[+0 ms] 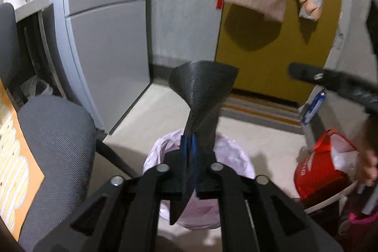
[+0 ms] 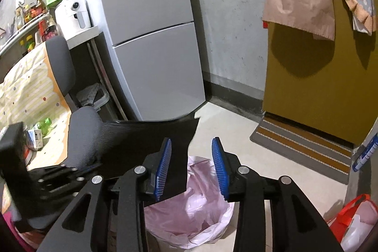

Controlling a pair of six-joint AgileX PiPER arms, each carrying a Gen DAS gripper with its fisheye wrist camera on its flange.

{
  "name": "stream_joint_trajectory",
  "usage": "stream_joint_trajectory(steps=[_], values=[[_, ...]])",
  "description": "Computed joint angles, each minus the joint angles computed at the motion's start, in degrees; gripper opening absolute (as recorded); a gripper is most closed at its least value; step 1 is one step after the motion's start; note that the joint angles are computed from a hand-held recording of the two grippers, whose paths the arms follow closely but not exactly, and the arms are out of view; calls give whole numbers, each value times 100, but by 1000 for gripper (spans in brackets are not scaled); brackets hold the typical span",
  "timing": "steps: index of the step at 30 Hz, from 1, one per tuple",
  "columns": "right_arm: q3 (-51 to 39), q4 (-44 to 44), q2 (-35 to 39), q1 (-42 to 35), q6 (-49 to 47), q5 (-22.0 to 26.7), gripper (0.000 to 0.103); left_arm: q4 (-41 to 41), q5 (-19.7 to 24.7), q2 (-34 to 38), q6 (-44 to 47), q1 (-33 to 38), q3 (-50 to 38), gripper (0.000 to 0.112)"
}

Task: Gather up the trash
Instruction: 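Carry the black bag to the pink bin and release it with the left gripper, then return to the chair and grasp the white foam block with the right gripper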

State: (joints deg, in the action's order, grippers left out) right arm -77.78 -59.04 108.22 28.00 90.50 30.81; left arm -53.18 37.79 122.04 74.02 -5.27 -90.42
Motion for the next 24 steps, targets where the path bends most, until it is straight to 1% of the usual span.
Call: stream_joint_trajectory(steps=[1,3,5,9,12,13,15,18,21,23,24], values=[[4,20,20,-19,-13,-33,41,259,15,106,-291,-1,-142,26],[-30,46,51,-21,-57,-60,41,339,67,144,-445,95,-219,38],[-69,34,57,-7,-64,-86,41,235,121,14,-303,300,-127,39],[-63,-266,5,57,171,-381,41,16,-77,-439,107,779,261,45],[-165,-521,24,167,387,-553,41,-4,-187,-722,145,1139,454,51],[-302,-333,80,209,181,-579,41,31,-246,-850,140,1303,555,54],[-578,142,200,282,-352,-527,41,-24,-282,-1025,241,1586,712,54],[-1095,1135,424,375,-1486,-595,41,104,-421,-1263,173,2064,904,56],[-1836,1953,783,601,-2637,-412,41,-63,-620,-1430,416,2520,1138,56],[-2375,2348,1060,780,-3285,-251,41,-195,-654,-1473,521,2875,1252,56],[-2662,2573,1208,845,-3622,-162,41,-248,-595,-1462,531,3071,1268,56]])
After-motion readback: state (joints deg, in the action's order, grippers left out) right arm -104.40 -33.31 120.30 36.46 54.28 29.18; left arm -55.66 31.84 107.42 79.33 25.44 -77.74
